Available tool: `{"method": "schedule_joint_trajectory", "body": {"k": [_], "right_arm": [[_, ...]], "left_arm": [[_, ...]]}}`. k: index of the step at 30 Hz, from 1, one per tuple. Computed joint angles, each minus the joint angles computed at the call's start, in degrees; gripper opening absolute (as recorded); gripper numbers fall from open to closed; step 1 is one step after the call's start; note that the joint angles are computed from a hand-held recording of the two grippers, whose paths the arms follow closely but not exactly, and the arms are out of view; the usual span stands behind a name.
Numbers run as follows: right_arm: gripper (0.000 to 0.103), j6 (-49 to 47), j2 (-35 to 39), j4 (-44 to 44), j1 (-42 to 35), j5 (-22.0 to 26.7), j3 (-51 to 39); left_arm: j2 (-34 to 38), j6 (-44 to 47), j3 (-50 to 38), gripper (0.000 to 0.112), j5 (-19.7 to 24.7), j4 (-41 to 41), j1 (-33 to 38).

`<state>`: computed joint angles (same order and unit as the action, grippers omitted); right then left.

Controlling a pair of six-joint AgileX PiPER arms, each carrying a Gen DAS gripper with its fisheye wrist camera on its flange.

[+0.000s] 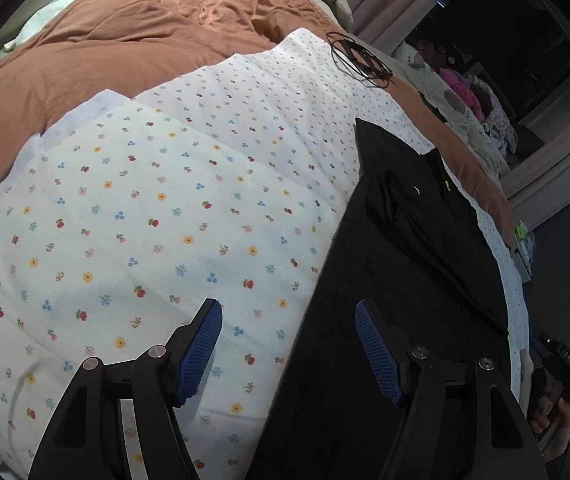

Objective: Fold large clothes
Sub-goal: 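Press the folded side flat with the open right gripper, then grasp the black jacket's hem edge with both grippers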

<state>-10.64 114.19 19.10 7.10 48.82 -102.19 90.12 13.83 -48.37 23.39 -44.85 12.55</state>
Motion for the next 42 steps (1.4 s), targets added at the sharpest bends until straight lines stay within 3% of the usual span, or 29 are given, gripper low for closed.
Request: {"method": "schedule_joint_trajectory", "body": {"k": [9, 14, 20, 25, 34, 37, 42], "right_arm": [[0.065, -8.1, -8.1, 4.88, -11.41, -4.95, 16.51], [0.065, -13.27, -10.78, 7.58, -16.85, -6.93, 24.19], [0.065, -20.87, -12.85, 10.55, -23.58, -9.28, 33.28], [0.055, -30.22, -14.08, 16.59, -29.37, -8.82, 39.21], [0.053, -47.19, -15.49, 27.42, -40.79, 4.88, 44.49], [0.047, -51.35, -14.92, 30.2, -44.95, 11.52, 47.03], [0.043, -55.52, -14.87, 31.13, -49.26, 17.4, 50.77]], "left_arm": [[0.34, -4.85, 2.2, 0.07, -2.84, 5.95, -4.71], [0.51, -1.34, 4.79, 0.065, -3.34, 3.81, -4.98], [0.79, 3.01, 8.57, 0.051, -3.77, 2.82, -5.05], [-2.4, 10.99, 12.29, 0.048, -2.37, -1.7, -3.19], [-9.82, 20.86, 19.42, 0.047, 6.21, -7.88, 1.04], [-11.89, 27.33, 22.6, 0.047, 11.82, -12.66, 5.5], [-11.92, 35.55, 26.28, 0.047, 22.16, -17.53, 15.56]]}}
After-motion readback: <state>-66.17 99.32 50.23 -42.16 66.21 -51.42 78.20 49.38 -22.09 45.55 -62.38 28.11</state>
